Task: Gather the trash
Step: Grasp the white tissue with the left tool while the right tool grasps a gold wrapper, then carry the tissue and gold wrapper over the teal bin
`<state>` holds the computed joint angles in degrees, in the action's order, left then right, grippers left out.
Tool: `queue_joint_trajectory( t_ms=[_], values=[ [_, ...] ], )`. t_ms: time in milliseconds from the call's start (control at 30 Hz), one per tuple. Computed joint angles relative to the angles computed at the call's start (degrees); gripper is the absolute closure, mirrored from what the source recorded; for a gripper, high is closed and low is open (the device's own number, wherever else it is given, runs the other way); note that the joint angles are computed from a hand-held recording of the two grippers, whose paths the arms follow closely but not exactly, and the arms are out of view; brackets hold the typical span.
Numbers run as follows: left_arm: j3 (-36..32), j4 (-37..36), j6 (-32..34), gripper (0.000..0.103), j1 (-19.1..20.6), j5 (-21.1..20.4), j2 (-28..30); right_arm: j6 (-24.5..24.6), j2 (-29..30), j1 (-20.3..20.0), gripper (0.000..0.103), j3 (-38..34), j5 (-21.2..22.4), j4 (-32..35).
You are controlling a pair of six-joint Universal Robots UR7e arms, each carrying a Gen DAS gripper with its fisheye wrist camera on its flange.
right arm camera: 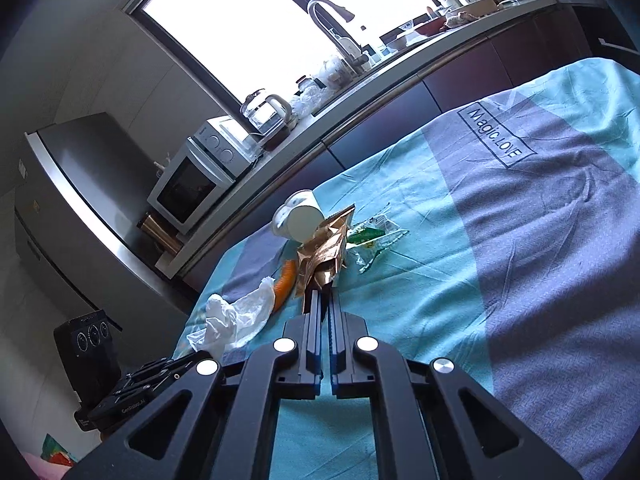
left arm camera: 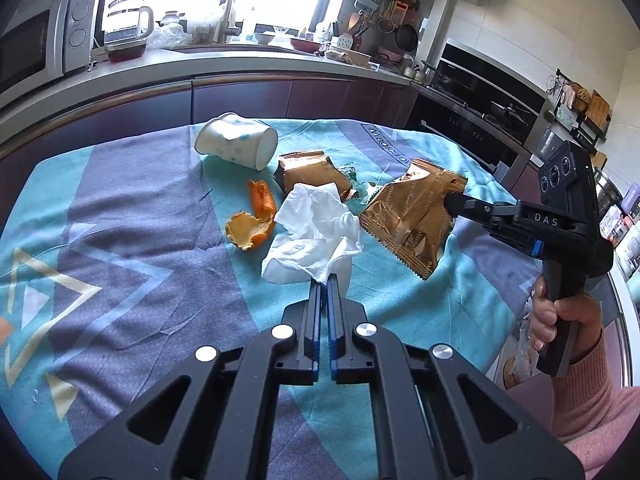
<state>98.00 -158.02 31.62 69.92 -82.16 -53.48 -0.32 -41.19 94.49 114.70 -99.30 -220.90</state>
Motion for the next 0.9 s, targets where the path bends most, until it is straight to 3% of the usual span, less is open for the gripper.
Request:
queue_joint_trajectory(
  t_ms=[467, 900],
  values=[
    [4.38, -4.51, 0.82, 0.1, 2.66, 0.24, -7.72, -2.98, 2.91, 4.03, 0.101, -5.99, 4.0, 6.25],
    [6.47, -8.54, -1.52, 0.1, 7.12, 3.22, -14.16, -5.76, 10.31, 8.14, 0.101, -19.18, 10.15, 21.44]
  ],
)
